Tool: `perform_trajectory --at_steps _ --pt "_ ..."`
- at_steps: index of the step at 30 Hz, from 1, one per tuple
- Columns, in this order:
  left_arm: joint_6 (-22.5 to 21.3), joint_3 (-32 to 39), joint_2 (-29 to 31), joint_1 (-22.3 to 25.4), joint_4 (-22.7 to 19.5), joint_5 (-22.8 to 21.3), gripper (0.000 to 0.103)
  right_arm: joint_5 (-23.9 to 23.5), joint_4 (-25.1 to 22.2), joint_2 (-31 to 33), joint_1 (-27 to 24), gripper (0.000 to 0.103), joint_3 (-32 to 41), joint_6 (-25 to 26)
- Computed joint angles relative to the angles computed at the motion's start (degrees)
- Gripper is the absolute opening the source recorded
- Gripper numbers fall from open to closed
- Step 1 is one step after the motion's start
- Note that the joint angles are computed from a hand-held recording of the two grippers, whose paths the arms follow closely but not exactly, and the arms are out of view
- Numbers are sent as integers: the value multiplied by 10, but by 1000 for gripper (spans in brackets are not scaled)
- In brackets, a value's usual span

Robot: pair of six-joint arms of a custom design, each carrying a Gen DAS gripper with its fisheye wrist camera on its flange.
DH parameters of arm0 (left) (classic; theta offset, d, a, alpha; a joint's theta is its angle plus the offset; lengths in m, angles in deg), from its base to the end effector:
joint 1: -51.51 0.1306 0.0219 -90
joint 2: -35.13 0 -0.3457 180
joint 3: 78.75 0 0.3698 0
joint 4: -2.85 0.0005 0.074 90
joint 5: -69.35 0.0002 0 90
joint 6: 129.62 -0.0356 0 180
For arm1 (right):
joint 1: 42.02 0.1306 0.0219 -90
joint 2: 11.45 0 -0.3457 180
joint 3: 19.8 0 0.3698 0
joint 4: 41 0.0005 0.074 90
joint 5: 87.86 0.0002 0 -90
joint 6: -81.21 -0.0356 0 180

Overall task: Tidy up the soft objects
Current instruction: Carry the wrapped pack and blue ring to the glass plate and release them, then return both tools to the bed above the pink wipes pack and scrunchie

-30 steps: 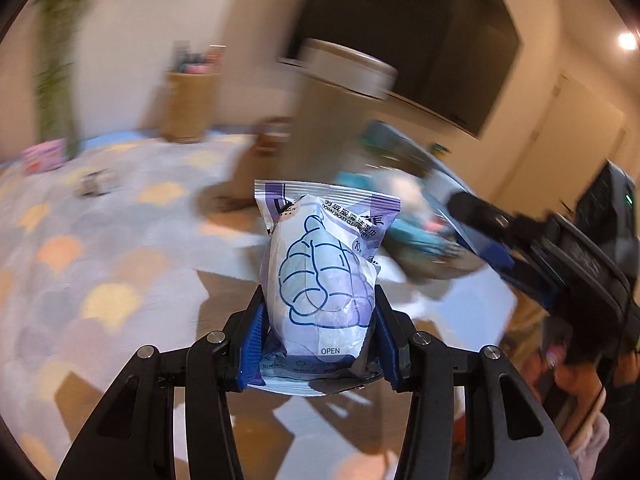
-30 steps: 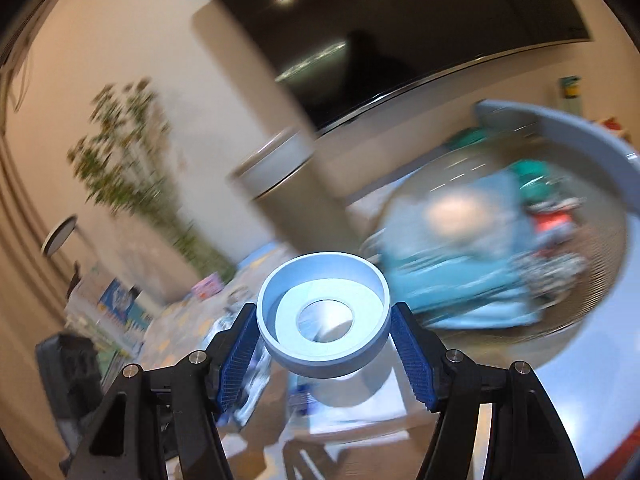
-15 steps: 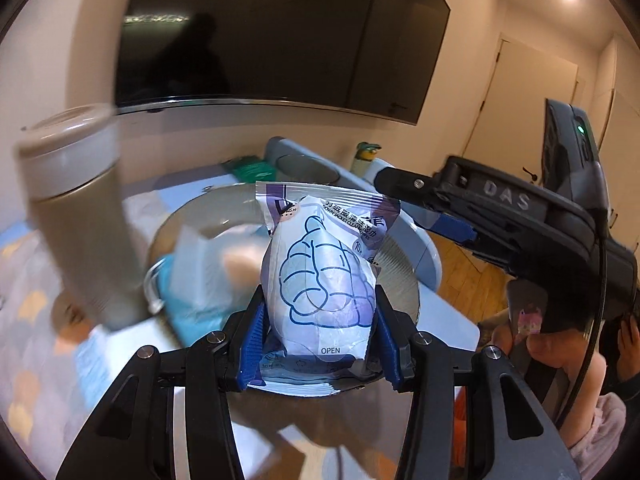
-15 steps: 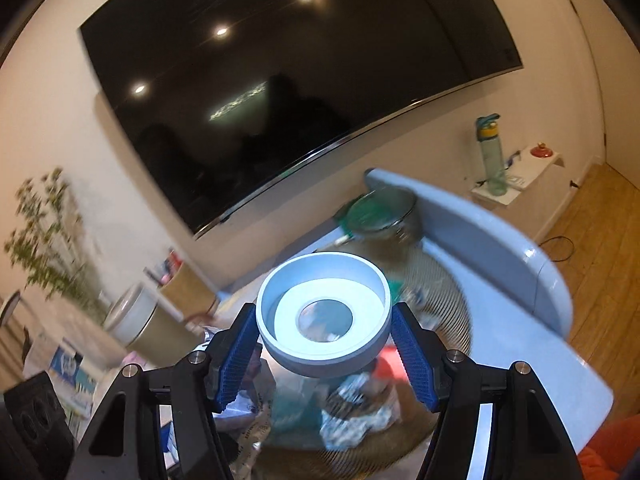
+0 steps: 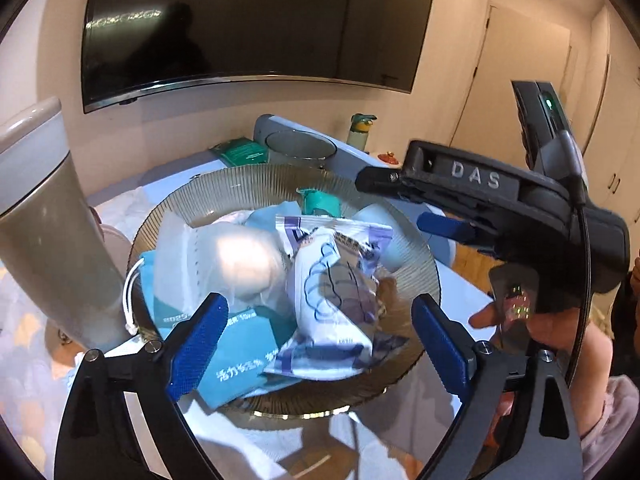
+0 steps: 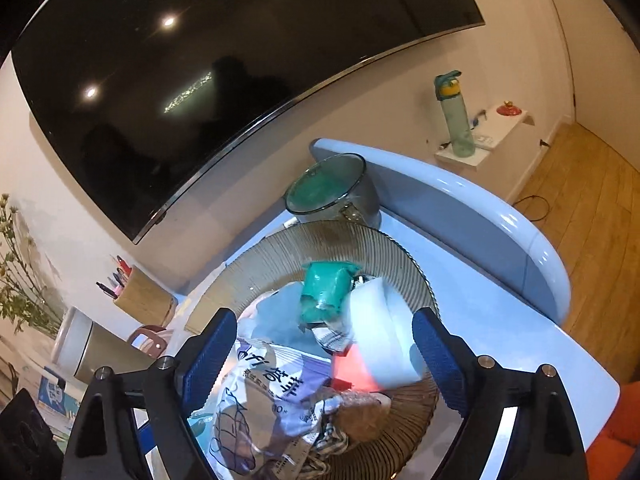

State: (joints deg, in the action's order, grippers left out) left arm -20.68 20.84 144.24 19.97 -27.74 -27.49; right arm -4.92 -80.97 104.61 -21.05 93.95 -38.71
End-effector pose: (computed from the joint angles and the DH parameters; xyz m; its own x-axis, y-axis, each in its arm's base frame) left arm 0.4991 -0.3019 0.3255 -0.6627 0.0286 -0.7483 0.2396 0.9548 -0.1757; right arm 0.5813 0.2269 0.3525 -0.7640 0.2373 -0.6000 -0.0681 0.8951 0.4407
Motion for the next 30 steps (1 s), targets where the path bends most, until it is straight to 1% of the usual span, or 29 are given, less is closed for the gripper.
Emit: perform_trajectory --at_steps 2,5,11,15,18,21,24,26,28,30 --pt "-6 -15 -13 -3 -1 -1 93 -3 -1 -3 1 89 -2 -1" --pt "-8 -30 -27 -3 -6 -1 93 5 -1 -14 7 89 -9 -6" --pt "-8 -74 -70 4 -13 11 93 10 11 -41 22 89 -40 -24" --pt "-18 -106 -101 10 -26 14 93 31 5 -57 42 89 -61 -30" --pt "-27 -131 -126 18 -37 8 93 48 -8 -66 60 89 -73 -34" --pt "-32 -159 -152 34 -44 5 93 47 4 -86 78 89 -99 -43" --pt "-39 -191 -184 56 -49 1 93 59 4 -104 103 89 -116 -51" --pt "-45 -212 -207 76 -50 -7 93 66 -12 -102 124 89 -106 -44" --pt "-48 -231 -231 100 -56 -10 93 79 -39 -86 151 89 -76 -17" --pt "-53 -250 -254 129 -57 -12 93 81 -56 -66 174 89 -45 -5"
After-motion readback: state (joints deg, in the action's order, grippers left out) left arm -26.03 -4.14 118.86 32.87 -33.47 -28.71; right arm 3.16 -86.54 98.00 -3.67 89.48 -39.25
